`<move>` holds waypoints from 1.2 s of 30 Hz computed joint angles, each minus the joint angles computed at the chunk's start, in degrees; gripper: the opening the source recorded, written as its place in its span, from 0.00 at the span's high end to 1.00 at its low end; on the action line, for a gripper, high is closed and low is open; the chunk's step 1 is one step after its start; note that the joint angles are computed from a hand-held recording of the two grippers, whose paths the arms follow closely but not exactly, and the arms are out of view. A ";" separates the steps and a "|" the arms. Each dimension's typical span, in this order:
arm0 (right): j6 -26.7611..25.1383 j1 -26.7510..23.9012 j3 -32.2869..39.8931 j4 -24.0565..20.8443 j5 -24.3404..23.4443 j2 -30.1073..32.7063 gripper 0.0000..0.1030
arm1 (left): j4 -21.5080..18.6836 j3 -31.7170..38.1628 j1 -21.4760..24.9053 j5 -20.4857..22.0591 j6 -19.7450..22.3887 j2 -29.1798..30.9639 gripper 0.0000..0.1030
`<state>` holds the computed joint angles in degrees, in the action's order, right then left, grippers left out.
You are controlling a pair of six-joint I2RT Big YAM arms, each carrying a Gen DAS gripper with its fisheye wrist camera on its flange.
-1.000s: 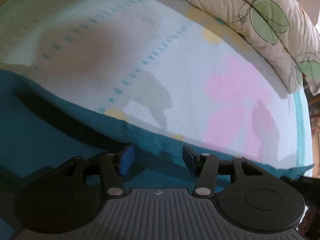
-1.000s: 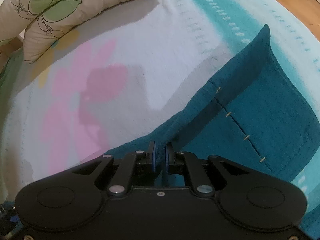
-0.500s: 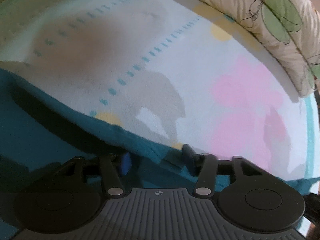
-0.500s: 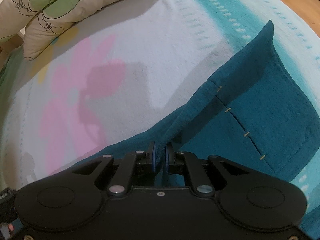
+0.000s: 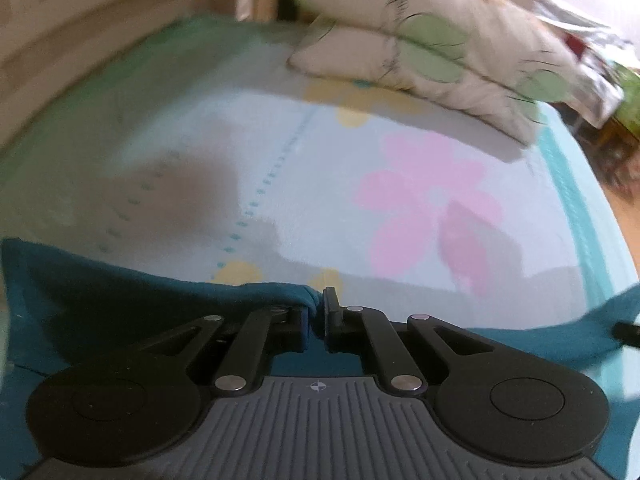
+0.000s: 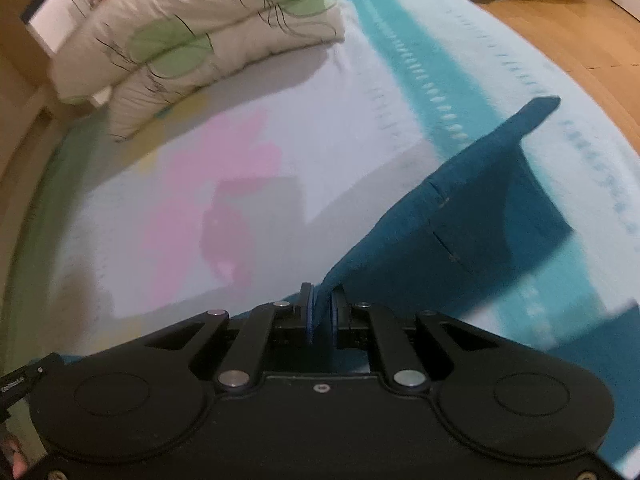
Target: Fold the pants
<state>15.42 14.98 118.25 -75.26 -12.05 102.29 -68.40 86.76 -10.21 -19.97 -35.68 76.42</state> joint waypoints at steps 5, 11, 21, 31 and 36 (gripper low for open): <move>-1.27 -1.28 -12.68 1.13 -0.92 -11.01 0.87 | -2.37 -5.69 -5.84 -3.18 -1.18 -7.56 0.94; -1.77 -1.60 -24.14 -2.23 -0.33 -16.67 0.87 | -6.73 -13.47 -11.74 -3.49 -9.07 -12.94 0.94; -0.84 -1.96 -26.65 -6.50 -1.49 -13.32 0.74 | -7.11 -20.16 -11.25 1.89 -14.27 -9.00 0.94; -3.32 -12.41 -19.29 -2.57 1.40 -13.24 0.59 | -5.64 -19.90 -9.65 2.32 -13.37 -7.28 0.94; -5.02 -17.00 -16.02 -1.40 3.85 -9.12 0.56 | -6.32 -19.50 -10.33 1.28 -13.18 -6.62 0.94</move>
